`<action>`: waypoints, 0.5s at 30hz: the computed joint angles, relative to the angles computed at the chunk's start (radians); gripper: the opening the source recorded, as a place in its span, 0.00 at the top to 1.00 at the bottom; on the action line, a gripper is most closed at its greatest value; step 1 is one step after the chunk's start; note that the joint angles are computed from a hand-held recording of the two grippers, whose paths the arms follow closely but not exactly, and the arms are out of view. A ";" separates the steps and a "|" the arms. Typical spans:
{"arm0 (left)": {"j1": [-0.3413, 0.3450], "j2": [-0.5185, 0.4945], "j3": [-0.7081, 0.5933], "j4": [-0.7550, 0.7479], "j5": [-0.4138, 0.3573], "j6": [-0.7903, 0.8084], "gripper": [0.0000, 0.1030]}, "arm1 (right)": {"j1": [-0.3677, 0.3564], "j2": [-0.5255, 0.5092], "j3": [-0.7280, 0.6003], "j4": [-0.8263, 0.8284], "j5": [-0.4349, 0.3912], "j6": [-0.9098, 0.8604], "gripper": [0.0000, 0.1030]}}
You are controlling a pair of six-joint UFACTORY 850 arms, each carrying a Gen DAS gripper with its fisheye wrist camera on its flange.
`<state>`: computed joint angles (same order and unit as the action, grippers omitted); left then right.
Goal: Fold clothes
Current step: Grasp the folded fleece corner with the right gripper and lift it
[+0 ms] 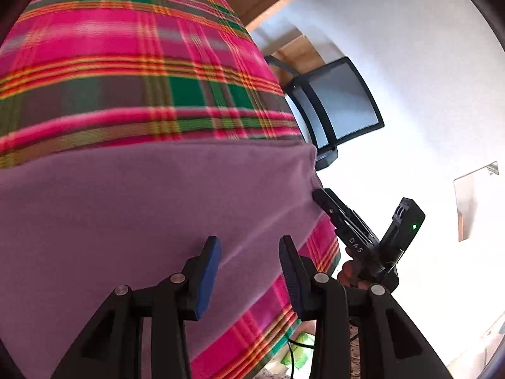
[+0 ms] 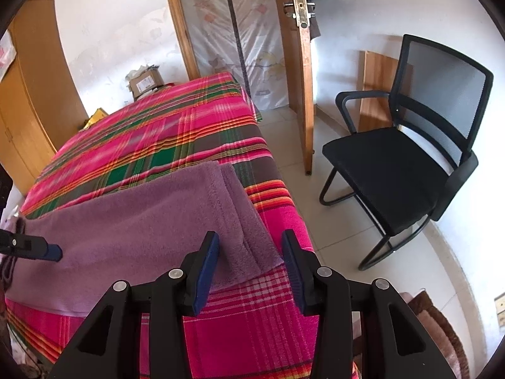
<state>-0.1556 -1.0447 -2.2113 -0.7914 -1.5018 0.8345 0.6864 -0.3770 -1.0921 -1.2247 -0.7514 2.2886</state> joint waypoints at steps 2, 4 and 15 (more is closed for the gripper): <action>-0.008 0.011 0.020 0.007 0.009 0.011 0.62 | 0.002 -0.008 -0.012 0.023 -0.010 -0.031 0.58; -0.014 0.025 0.038 0.021 0.027 0.017 0.62 | 0.002 -0.013 -0.020 0.036 -0.017 -0.048 0.58; -0.019 0.030 0.046 0.023 0.035 0.011 0.62 | 0.016 -0.036 -0.044 0.061 -0.069 -0.092 0.61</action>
